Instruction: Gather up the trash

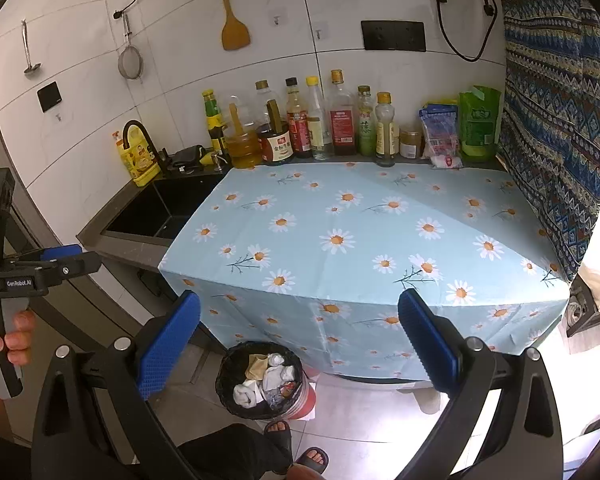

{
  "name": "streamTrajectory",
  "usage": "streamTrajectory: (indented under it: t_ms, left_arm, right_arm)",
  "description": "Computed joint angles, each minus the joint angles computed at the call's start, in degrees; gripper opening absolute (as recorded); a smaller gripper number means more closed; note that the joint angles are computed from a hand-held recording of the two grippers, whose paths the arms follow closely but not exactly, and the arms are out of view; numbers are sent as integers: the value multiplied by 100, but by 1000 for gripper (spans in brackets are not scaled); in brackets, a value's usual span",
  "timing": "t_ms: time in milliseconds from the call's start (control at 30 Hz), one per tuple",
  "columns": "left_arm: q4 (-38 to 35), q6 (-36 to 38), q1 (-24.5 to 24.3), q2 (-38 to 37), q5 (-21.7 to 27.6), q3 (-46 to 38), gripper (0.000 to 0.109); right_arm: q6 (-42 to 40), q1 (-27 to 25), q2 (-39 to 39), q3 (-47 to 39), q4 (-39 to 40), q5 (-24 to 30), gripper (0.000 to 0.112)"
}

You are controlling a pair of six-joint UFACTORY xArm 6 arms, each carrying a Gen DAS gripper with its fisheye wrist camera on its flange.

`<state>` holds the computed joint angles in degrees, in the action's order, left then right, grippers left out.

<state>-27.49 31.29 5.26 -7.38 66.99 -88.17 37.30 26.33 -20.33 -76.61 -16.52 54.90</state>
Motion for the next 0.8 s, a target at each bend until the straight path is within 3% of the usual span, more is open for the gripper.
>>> streamTrajectory:
  t_ms: [800]
  left_arm:
    - [53, 26, -107, 18, 17, 13, 96]
  right_arm:
    - [54, -132, -52, 113, 110, 52, 98]
